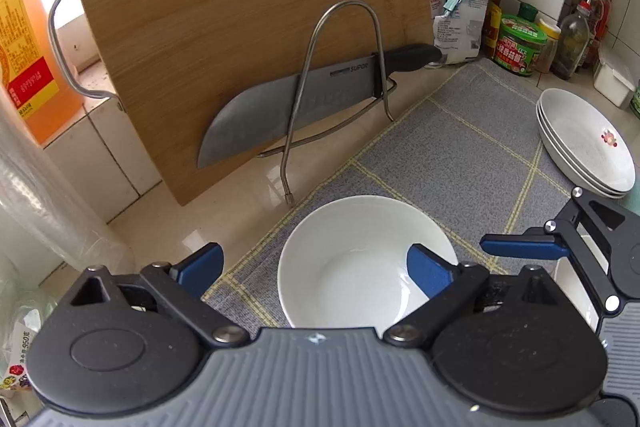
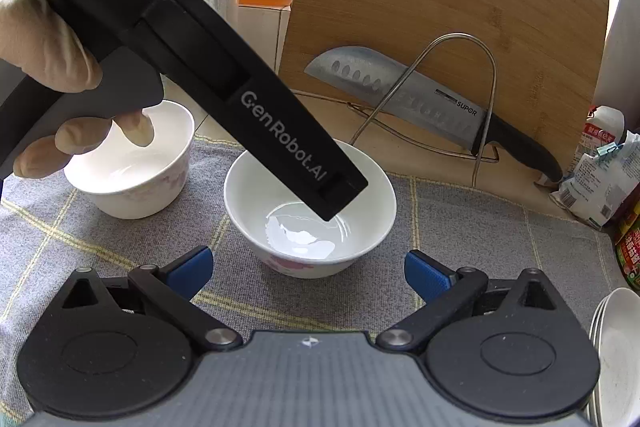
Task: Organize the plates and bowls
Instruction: 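Move the left tool to the pink-patterned white bowl by the cutting board, then close the left tool on the bowl's rim and lift it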
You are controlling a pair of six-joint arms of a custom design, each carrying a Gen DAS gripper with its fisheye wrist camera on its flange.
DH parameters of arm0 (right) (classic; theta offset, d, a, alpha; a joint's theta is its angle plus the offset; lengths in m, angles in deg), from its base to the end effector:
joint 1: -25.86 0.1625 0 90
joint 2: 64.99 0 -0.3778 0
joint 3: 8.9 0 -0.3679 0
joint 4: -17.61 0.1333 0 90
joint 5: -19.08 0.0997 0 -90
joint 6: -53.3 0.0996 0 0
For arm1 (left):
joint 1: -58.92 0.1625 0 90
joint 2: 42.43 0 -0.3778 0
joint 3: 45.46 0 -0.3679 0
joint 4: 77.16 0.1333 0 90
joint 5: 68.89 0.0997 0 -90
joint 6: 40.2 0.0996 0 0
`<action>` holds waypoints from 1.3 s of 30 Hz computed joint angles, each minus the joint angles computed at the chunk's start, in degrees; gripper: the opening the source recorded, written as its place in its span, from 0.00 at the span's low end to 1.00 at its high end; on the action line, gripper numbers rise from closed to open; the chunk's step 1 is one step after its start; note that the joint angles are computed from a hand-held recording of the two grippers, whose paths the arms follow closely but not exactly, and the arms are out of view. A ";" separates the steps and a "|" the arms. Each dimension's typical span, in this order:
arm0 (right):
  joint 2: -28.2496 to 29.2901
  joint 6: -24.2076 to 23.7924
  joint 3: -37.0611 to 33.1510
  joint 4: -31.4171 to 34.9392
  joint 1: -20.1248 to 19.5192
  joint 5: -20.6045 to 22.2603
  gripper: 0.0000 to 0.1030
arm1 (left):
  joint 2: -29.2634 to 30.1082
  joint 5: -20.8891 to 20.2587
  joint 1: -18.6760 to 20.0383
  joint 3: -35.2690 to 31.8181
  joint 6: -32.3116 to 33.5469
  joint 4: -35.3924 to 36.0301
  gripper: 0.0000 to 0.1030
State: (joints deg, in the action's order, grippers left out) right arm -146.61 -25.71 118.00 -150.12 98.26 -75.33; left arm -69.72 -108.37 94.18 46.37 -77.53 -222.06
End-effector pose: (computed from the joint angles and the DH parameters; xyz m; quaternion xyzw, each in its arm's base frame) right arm -0.0167 -0.4682 0.2445 0.4807 -0.8304 0.1581 0.2331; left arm -0.3536 -0.5074 -0.0756 0.1718 0.8854 -0.2533 0.3499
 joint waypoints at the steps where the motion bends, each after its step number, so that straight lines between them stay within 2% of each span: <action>1: 0.37 0.35 -0.30 0.36 0.01 -0.17 1.00 | 0.14 -0.51 0.29 -0.21 0.52 -0.18 0.92; 4: 1.55 1.04 -0.93 0.38 0.12 -0.67 1.00 | 0.37 -1.86 1.06 -0.64 1.94 -1.00 0.89; 6: 2.68 1.50 -1.54 0.16 0.49 -1.24 0.99 | 0.62 -2.70 1.58 -1.33 2.36 -0.72 0.81; 7: 3.09 1.71 -1.86 0.17 0.59 -1.44 0.98 | 0.65 -3.03 1.77 -1.49 2.57 -0.63 0.81; 11: 4.17 2.50 -2.77 0.66 0.86 -1.73 0.91 | 0.93 -4.50 2.41 -2.33 3.55 -0.61 0.72; 16: 4.62 3.19 -3.79 1.95 0.63 -1.24 0.86 | 1.14 -5.30 2.65 -2.88 4.20 -0.29 0.70; 19: 4.61 3.07 -4.11 2.37 0.51 -0.62 0.85 | 1.14 -5.95 2.79 -3.05 4.70 -0.46 0.65; 39: 4.06 3.21 -4.83 4.32 -0.35 0.59 0.84 | 1.00 -7.83 3.53 -5.01 8.03 3.57 0.63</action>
